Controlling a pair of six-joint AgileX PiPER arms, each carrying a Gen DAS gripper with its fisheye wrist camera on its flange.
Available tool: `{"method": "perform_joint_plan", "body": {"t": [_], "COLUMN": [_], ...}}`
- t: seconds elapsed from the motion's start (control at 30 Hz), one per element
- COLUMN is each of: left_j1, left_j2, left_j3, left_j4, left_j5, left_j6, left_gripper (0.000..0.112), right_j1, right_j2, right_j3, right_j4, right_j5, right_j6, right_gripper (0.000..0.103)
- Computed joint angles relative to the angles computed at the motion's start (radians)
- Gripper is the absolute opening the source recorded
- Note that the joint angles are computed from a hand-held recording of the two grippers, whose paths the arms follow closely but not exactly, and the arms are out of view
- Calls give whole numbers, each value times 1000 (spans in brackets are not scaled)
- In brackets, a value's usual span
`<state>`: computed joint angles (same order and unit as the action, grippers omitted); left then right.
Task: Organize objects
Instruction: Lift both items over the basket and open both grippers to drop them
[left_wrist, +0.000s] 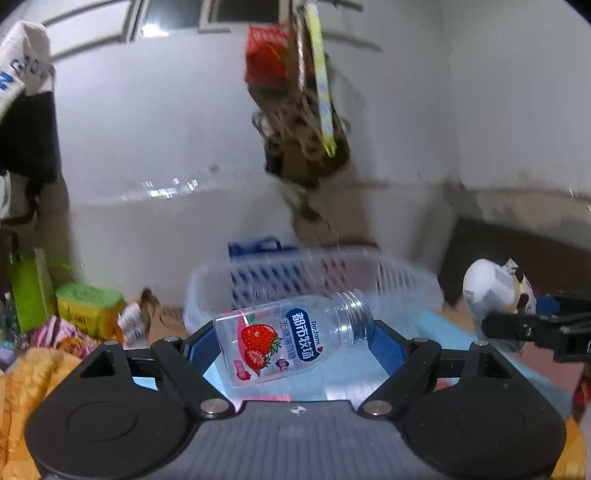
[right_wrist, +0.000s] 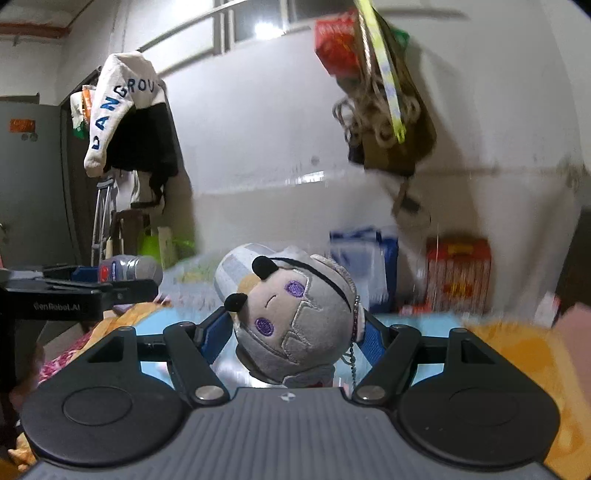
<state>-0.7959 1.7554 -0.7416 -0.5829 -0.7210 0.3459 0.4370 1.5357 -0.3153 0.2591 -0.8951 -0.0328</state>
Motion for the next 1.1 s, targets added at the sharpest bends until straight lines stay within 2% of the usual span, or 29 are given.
{"method": "perform_joint_plan", "body": {"t": [0.13, 0.2, 0.23, 0.3, 0.33, 0.43, 0.5, 0.53, 0.57, 0.6, 0.63, 0.67, 0.73, 0.8, 0.93, 1.03, 1.1], "left_j1": [42, 54, 67, 108, 126, 152, 163, 168, 172, 166, 160, 153, 142, 145, 134, 110, 93], "left_j2": [-3, 46, 82, 139, 165, 215, 241, 250, 254, 263, 269, 269, 259, 233, 129, 61, 51], "left_j3": [-145, -262, -341, -466, -510, -595, -628, -639, -642, -639, -637, -623, -587, -549, -374, -211, -144], "left_j4": [-27, -122, -210, -338, -383, -509, -536, -546, -554, -559, -570, -540, -470, -396, -156, -26, 3], "left_j5": [94, 125, 167, 276, 307, 358, 373, 386, 388, 364, 331, 298, 240, 226, 151, 85, 67], "left_j6": [59, 151, 234, 354, 381, 513, 535, 544, 551, 550, 555, 522, 450, 367, 135, -3, -34], "left_gripper": [87, 87, 87, 87, 87, 87, 87, 87, 88, 91, 103, 103, 103, 103, 103, 103, 103], "right_j1": [-34, -63, -73, -91, -99, -104, -105, -100, -94, -79, -56, -33, -22, -35, -18, 27, 60], "right_j2": [17, 69, 96, 156, 181, 242, 274, 282, 288, 291, 289, 289, 265, 226, 140, 98, 111], "right_j3": [-201, -340, -394, -482, -511, -580, -606, -609, -611, -603, -585, -569, -533, -473, -268, -157, -111], "right_j4": [-37, -73, -70, -30, -25, 65, 86, 98, 100, 136, 206, 268, 273, 180, 101, 177, 247], "right_j5": [173, 305, 349, 399, 413, 464, 478, 474, 466, 429, 376, 319, 287, 264, 105, 57, 4], "right_j6": [-51, -80, -86, -96, -98, -209, -232, -244, -259, -308, -381, -440, -438, -326, -138, -142, -136], "right_gripper": [75, 75, 75, 75, 75, 75, 77, 80, 88, 102, 103, 103, 103, 103, 103, 103, 103]}}
